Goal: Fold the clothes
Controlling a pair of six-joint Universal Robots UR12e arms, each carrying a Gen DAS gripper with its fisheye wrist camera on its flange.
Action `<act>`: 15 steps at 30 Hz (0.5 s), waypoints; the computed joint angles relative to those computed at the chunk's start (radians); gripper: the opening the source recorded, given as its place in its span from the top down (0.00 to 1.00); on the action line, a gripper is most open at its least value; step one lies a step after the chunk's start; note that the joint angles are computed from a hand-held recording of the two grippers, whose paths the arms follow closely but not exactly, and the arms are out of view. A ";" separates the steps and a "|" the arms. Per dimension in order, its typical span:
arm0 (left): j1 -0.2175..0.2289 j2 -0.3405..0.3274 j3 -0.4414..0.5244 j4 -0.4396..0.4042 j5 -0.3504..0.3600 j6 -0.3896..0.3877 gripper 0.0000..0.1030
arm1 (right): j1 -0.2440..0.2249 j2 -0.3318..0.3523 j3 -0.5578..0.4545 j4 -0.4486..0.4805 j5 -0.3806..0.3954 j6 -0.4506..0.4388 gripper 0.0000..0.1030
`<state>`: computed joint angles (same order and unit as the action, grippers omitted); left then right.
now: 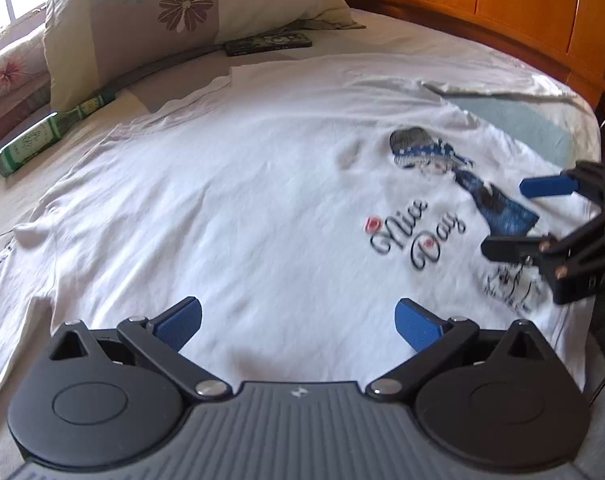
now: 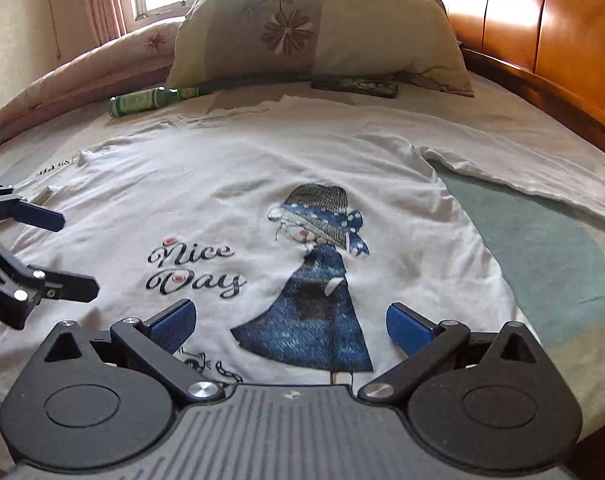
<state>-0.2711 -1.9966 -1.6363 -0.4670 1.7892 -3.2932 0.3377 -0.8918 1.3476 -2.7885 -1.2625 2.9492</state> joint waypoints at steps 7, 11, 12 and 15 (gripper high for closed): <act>0.013 0.088 -0.156 0.080 -0.012 -0.160 0.01 | 0.003 0.000 0.033 -0.078 -0.022 -0.001 0.00; 0.000 0.122 -0.202 0.090 0.040 -0.152 0.01 | 0.003 0.002 0.039 -0.101 -0.024 -0.002 0.00; -0.003 0.130 -0.210 0.089 0.051 -0.153 0.01 | 0.004 0.002 0.043 -0.110 -0.026 0.000 0.00; -0.011 0.136 -0.217 0.121 0.085 -0.145 0.01 | 0.006 0.002 0.047 -0.125 -0.036 0.007 0.00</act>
<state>-0.2816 -1.8606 -1.8535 -0.3460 1.8741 -3.4378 0.3442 -0.8894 1.3944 -2.9133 -1.2983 2.9563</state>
